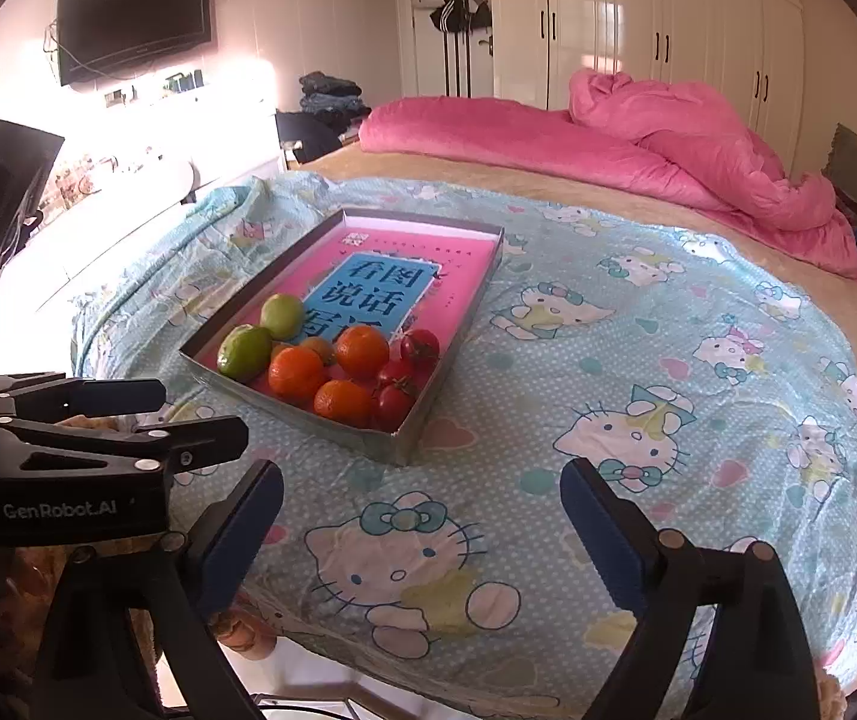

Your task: Organize fruits

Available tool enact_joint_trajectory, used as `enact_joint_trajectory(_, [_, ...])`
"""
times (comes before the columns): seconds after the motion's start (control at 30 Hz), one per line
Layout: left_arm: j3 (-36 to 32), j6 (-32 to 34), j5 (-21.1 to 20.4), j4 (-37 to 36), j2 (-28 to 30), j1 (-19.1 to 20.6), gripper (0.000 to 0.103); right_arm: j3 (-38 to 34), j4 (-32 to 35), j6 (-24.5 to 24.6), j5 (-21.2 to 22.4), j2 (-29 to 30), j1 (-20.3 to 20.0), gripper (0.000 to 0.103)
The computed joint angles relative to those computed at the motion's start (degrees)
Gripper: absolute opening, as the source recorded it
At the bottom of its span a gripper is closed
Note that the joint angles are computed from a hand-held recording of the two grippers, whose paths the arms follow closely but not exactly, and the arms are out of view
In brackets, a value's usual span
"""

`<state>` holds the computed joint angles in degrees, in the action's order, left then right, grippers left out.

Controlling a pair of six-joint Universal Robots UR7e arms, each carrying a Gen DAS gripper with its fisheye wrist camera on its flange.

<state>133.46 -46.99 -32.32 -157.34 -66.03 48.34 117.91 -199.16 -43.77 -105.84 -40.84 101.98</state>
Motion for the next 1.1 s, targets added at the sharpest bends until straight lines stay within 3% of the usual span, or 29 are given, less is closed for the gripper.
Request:
enact_joint_trajectory(0.53, [-0.3, -1.2, 0.9, 2.6, 0.0, -0.7, 0.075, 0.3, 0.1, 3.1, -1.0, -1.1, -0.9, 0.100])
enact_joint_trajectory(1.1, [0.0, -1.9, 1.6, 3.0, -0.6, -0.7, 0.075, 0.5, -1.4, 2.5, -1.1, -0.9, -0.6, 0.100])
